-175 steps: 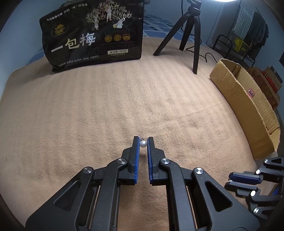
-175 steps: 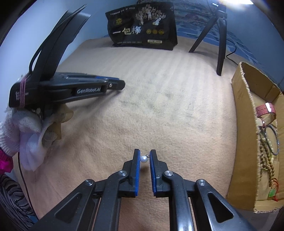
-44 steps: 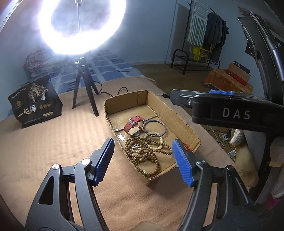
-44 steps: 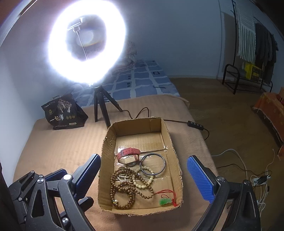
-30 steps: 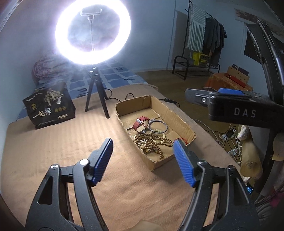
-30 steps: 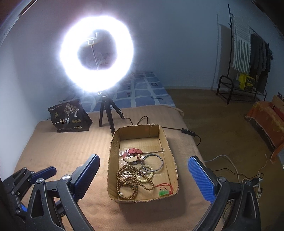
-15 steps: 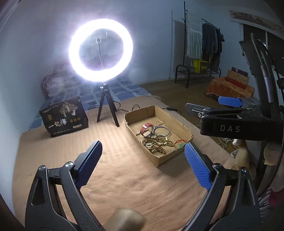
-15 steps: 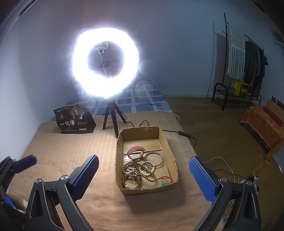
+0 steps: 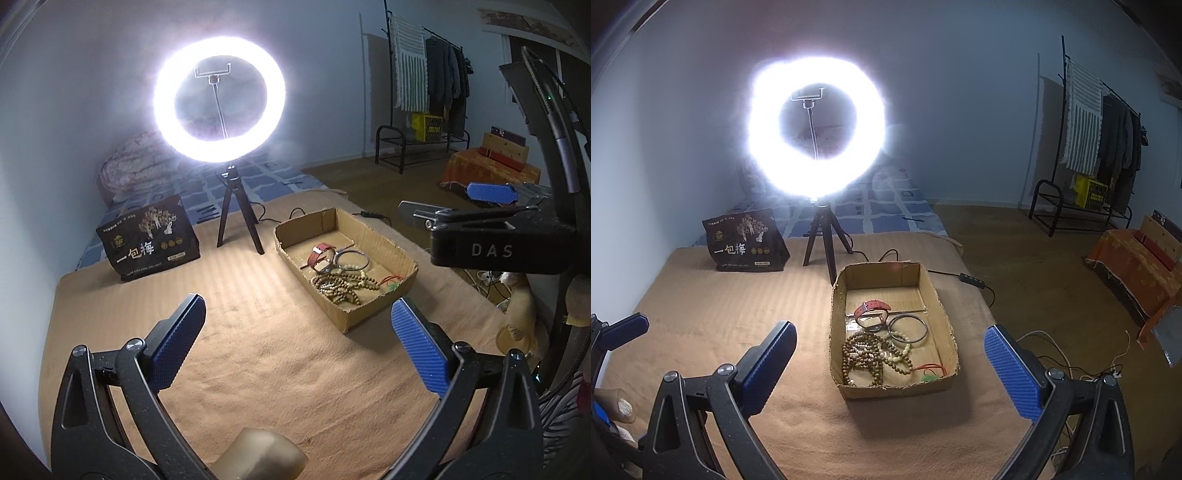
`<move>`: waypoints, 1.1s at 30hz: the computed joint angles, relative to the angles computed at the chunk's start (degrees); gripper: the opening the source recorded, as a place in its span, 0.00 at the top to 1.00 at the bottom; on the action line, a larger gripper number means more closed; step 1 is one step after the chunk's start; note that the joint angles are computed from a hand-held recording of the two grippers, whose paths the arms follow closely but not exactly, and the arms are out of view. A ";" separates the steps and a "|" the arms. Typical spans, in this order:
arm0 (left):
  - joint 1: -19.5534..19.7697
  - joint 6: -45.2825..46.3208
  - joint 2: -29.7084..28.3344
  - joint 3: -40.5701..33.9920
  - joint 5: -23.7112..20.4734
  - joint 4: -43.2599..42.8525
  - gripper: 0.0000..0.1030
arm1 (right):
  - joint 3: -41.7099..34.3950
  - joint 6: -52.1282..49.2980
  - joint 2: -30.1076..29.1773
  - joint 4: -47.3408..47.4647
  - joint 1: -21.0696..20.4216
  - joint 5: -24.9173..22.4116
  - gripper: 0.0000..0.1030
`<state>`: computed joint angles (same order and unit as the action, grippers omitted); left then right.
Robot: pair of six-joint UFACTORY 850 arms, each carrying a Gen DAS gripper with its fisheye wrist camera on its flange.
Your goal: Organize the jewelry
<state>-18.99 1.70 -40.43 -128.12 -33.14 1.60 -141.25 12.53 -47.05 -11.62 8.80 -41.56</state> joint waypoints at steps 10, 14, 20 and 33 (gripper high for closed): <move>0.30 -3.32 -0.50 -0.70 -1.50 2.42 0.01 | 0.31 0.23 0.02 0.14 0.02 0.10 0.00; 0.30 -4.03 -0.70 -1.07 -2.19 3.11 0.01 | 0.54 0.08 0.10 0.16 0.06 0.19 0.00; 0.29 -4.36 -0.59 -0.92 -2.21 3.34 0.01 | 0.52 -0.25 0.00 0.05 0.16 -0.09 0.00; 0.58 -5.23 -0.43 -1.07 -2.33 3.25 0.01 | -0.50 -0.93 -0.51 0.83 0.06 -0.88 0.00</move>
